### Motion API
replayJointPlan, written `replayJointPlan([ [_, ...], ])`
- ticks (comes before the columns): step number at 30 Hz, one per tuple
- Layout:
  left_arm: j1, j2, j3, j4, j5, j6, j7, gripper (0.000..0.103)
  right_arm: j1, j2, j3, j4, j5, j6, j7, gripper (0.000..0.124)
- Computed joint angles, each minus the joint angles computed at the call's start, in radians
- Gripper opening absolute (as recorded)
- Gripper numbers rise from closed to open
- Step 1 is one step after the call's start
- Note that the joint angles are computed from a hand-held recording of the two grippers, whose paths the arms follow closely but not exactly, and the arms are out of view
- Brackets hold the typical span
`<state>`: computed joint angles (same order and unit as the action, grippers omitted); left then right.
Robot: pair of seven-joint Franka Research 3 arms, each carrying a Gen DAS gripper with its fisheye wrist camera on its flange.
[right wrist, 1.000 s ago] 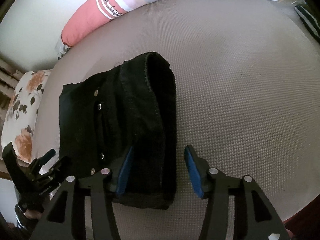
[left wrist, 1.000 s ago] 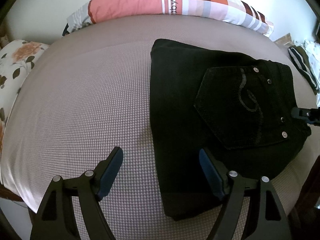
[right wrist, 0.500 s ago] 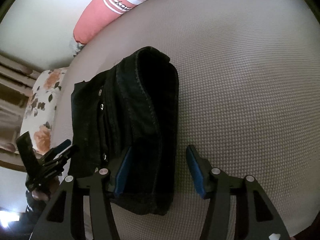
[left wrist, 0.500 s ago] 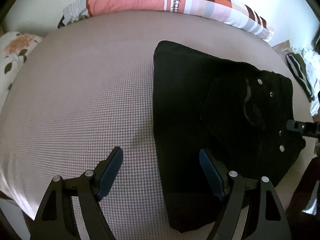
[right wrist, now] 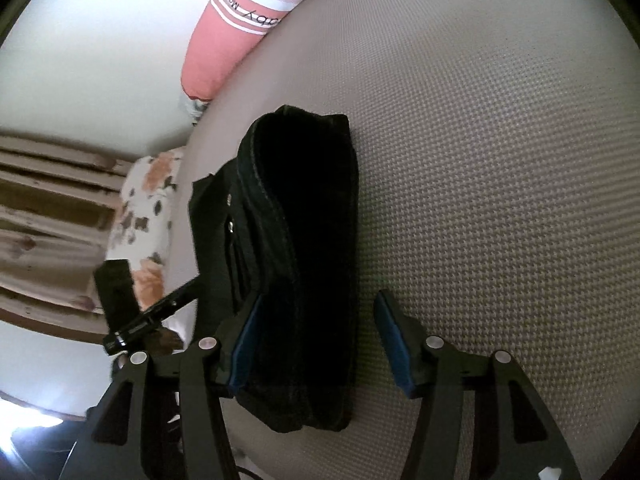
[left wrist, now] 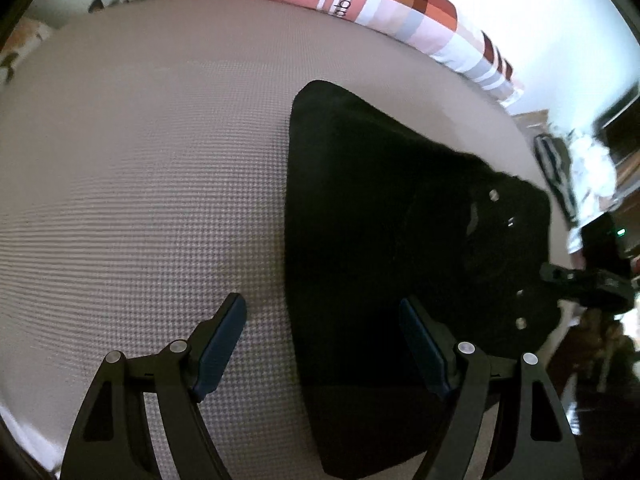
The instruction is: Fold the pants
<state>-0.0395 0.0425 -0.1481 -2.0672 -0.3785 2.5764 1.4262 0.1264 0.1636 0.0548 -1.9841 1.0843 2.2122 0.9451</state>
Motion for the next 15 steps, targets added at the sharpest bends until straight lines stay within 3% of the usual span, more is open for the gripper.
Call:
replayJointPlan([
  [6,0.029,0.029,-0.004,0.05,-0.233,-0.062,0.191,0.078,-0.012,0.048,0.006,0.05,0.011,-0.051,-0.013,0.044],
  [15,0.062,0.079,-0.022,0.105,-0.435,-0.098,0.347,0.073,-0.034,0.118,0.022,0.133,0.022,-0.116,-0.028,0.038],
])
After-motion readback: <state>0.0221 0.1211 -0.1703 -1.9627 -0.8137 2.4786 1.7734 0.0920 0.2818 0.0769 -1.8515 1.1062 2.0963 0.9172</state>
